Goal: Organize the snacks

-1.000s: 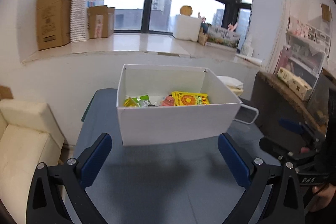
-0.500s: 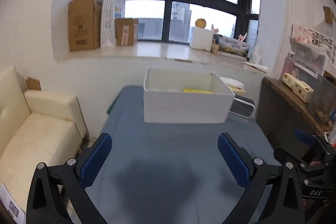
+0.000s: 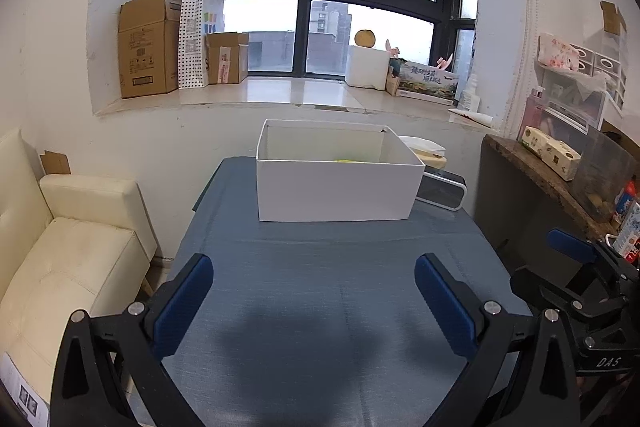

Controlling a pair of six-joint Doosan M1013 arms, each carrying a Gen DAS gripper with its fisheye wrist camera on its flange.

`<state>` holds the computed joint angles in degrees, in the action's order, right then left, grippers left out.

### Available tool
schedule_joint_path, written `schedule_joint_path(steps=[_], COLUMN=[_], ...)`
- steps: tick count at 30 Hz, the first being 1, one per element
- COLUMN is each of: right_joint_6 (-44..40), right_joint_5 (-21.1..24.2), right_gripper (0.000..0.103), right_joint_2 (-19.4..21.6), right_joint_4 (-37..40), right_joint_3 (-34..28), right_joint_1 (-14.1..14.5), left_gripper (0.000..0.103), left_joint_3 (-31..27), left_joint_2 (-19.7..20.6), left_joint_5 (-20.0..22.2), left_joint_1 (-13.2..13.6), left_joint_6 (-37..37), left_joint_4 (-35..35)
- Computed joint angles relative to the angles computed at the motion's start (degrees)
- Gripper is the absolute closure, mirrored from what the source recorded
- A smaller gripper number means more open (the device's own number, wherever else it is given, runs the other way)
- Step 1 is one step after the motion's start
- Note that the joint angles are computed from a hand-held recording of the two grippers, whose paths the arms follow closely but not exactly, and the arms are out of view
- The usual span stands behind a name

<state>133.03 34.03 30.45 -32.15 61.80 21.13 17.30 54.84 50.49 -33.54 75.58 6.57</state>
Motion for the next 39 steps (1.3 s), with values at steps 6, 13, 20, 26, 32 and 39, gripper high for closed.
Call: schedule_joint_path(steps=[6,13,20,26,32,39], right_joint_6=[-1.9,-0.92,0.36,0.93,2.98,3.19], right_joint_5=[-0.78,-0.37,0.41,0.77,1.12,0.89], right_gripper=[0.0,0.0,0.0,0.0,0.0,0.0], right_joint_2=[-0.26,-0.35,-0.35,-0.4,-0.59,-0.69], right_joint_4=[3.13,1.71,0.13,-0.51,-2.51,-2.28], right_joint_3=[0.42,0.62,0.48,0.47,0.67,0.82], right_joint_1=[-0.33,-0.17,0.04,0.01,0.18,0.02], left_gripper=[0.0,0.0,0.0,0.0,0.0,0.0], left_joint_3=[-1.17,-1.83,-1.73,-2.02,-1.3,-0.48], left_joint_2=[0.59,0.96,0.89,1.04,0.71,0.33], left_joint_5=[1.08,1.47,1.47,1.69,1.29,0.59], left_joint_1=[-0.14,-0.14,-0.21,-0.23,-0.23,-0.22], left_joint_6=[0.29,1.4,1.36,2.21,2.55,3.34], left_joint_4=[0.35,-1.04,-0.56,-1.36,-1.8,-2.45])
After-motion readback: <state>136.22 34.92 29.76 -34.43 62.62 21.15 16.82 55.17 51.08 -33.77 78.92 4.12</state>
